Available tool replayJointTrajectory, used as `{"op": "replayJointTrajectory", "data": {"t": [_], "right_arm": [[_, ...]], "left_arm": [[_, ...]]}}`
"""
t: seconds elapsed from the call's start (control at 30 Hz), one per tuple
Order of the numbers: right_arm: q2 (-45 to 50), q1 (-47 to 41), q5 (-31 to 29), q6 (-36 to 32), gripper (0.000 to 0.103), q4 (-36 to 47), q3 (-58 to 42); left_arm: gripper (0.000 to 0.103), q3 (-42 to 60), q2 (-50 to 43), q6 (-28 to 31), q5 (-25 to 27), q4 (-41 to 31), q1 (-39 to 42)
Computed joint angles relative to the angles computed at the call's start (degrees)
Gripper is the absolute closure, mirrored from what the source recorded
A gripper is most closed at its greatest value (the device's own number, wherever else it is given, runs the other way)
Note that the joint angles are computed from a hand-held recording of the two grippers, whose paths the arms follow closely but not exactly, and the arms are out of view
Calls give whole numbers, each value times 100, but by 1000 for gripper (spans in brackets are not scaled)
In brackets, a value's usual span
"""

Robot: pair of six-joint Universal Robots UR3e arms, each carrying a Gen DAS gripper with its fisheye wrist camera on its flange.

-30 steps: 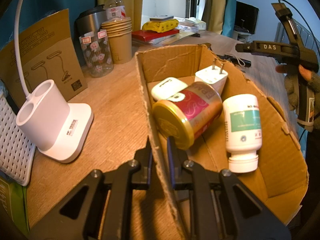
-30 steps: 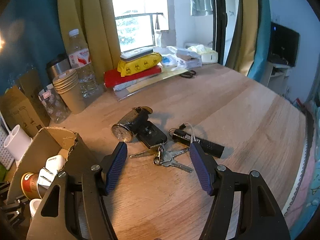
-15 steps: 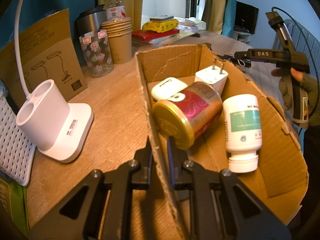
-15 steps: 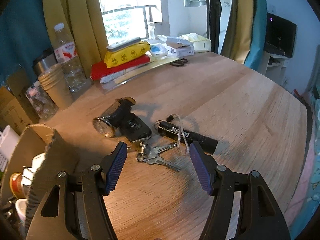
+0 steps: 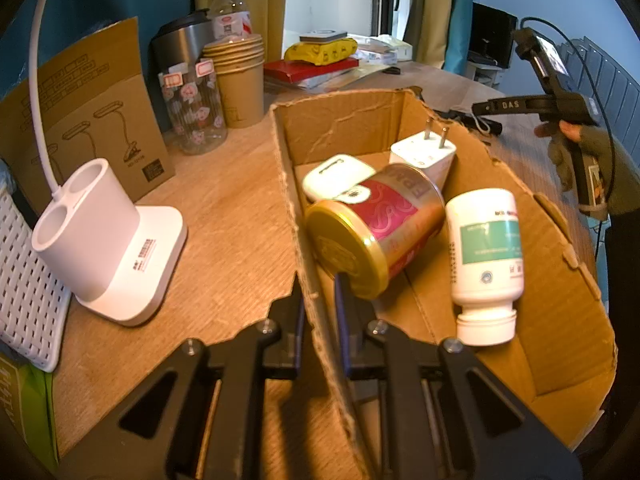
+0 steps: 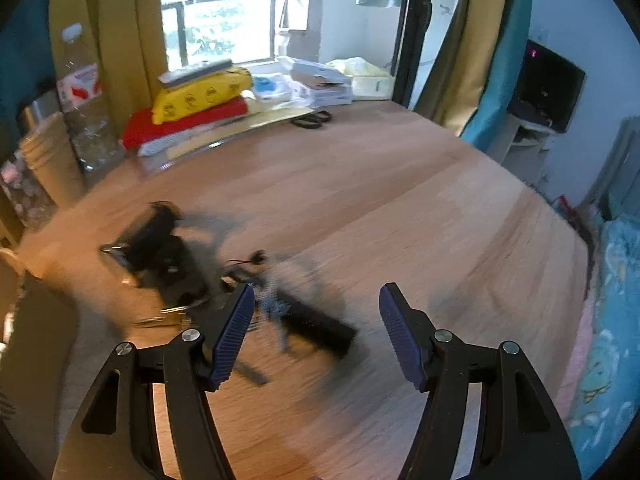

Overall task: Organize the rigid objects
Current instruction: 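Move the open right gripper to the black flashlight, then close the right gripper around the black flashlight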

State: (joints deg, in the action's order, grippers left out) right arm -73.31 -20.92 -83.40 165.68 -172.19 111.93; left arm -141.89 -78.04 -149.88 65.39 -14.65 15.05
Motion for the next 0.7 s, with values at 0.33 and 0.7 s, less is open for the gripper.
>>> {"op": "replayJointTrajectory", "data": {"t": [0.33, 0.7], "right_arm": [[327, 112, 47, -571, 35, 555, -559], [608, 375, -126, -744, 71, 481, -707]], "left_arm": [[88, -1, -2, 0, 1, 4, -1], [88, -3, -3, 0, 4, 12, -3]]}}
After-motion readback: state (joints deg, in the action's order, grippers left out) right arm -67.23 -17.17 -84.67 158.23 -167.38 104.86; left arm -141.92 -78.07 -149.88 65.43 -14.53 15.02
